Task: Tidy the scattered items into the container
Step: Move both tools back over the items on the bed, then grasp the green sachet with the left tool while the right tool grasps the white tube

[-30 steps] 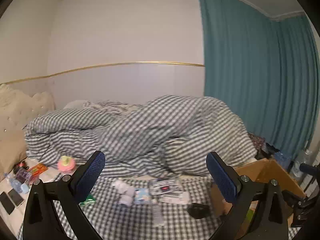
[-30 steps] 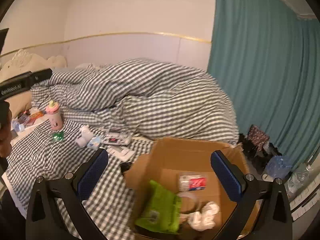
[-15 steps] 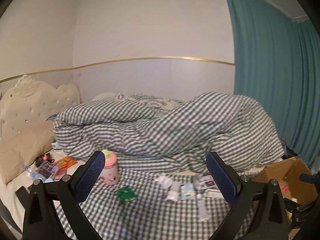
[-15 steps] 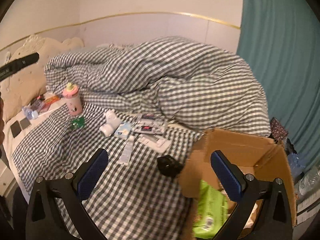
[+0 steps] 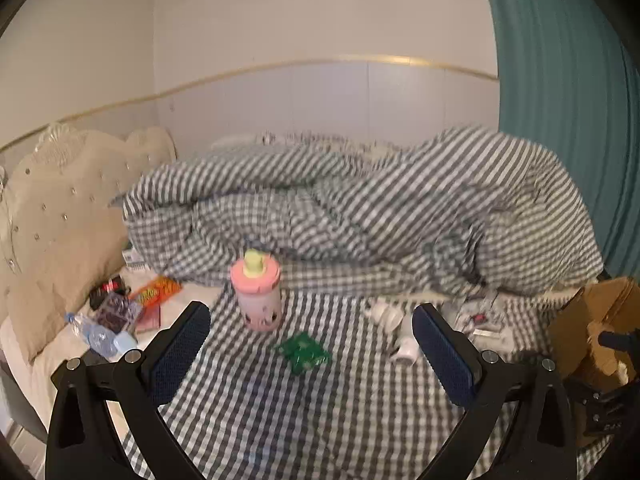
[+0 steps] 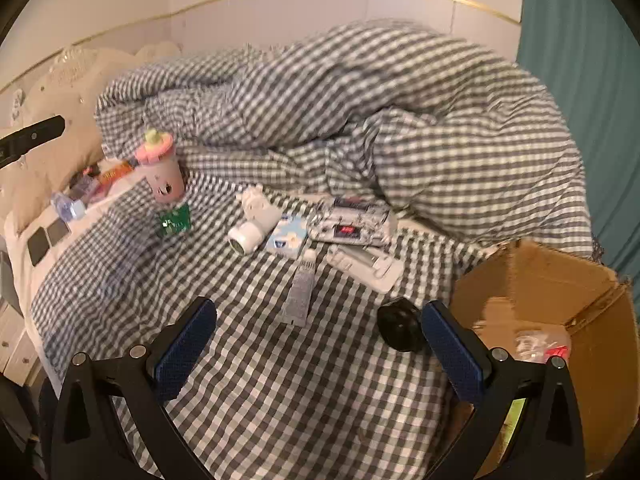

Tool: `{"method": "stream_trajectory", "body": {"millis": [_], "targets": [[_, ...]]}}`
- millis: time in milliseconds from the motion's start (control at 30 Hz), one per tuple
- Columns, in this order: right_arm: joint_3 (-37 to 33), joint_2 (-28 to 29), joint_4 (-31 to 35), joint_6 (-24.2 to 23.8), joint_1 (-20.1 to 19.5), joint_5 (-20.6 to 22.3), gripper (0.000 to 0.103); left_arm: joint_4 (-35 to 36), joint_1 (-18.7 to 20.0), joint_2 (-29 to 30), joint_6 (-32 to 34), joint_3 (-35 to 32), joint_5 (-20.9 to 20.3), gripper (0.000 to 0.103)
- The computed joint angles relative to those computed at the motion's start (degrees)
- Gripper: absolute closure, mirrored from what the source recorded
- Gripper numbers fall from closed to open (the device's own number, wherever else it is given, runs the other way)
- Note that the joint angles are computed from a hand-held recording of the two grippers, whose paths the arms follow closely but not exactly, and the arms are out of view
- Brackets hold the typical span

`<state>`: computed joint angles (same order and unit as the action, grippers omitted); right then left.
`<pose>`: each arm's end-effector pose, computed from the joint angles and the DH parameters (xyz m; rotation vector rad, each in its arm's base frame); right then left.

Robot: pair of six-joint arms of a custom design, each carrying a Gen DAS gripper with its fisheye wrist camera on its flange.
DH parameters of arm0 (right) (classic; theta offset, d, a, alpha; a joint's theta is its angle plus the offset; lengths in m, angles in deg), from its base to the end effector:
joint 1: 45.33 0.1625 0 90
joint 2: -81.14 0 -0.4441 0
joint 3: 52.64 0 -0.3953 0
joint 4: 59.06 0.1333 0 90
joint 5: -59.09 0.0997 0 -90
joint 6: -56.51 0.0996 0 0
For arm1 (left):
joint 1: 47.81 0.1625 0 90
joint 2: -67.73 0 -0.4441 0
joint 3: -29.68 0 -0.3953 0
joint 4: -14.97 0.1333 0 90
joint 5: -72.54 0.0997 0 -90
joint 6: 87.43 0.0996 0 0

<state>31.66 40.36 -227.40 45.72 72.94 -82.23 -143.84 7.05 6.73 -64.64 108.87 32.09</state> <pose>0.3996 -0.6257 0.1862 0.4249 -2.1935 0.8460 -0.2343 -0.6961 0.4636 0.6282 2.1002 -1.1133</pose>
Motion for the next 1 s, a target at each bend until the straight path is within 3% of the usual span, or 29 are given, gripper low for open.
{"method": "stream_trajectory", "body": {"millis": [267,400,533,800,1000], "targets": [[-4.0,3.63,6.93,4.03,-2.57,2.47,0.0,19.91,5.63,4.05,-10.27,-7.52,-2.41,0.0],[-6.25,5.28,10.11,4.73,-3.59,3.07,0.0,23.29,7.65,7.39,-11.15,-10.08,-0.71,0.0],[-8.46,6.85,13.83,4.3,-4.4,2.67,0.0,24.16,9.77,10.66,-11.4,-13.47,-3.09,0.0],[-10.65,8.64,14.2,4.61,-6.53,3.27,0.0,29.25,13.32,20.53,-10.67,-25.89,-3.17,0.0],[-12.47,10.15,14.81,4.78,-8.05,4.4,0.0,29.9,14.86,24.56,-11.85,-30.64,-2.27,0.0]]}}
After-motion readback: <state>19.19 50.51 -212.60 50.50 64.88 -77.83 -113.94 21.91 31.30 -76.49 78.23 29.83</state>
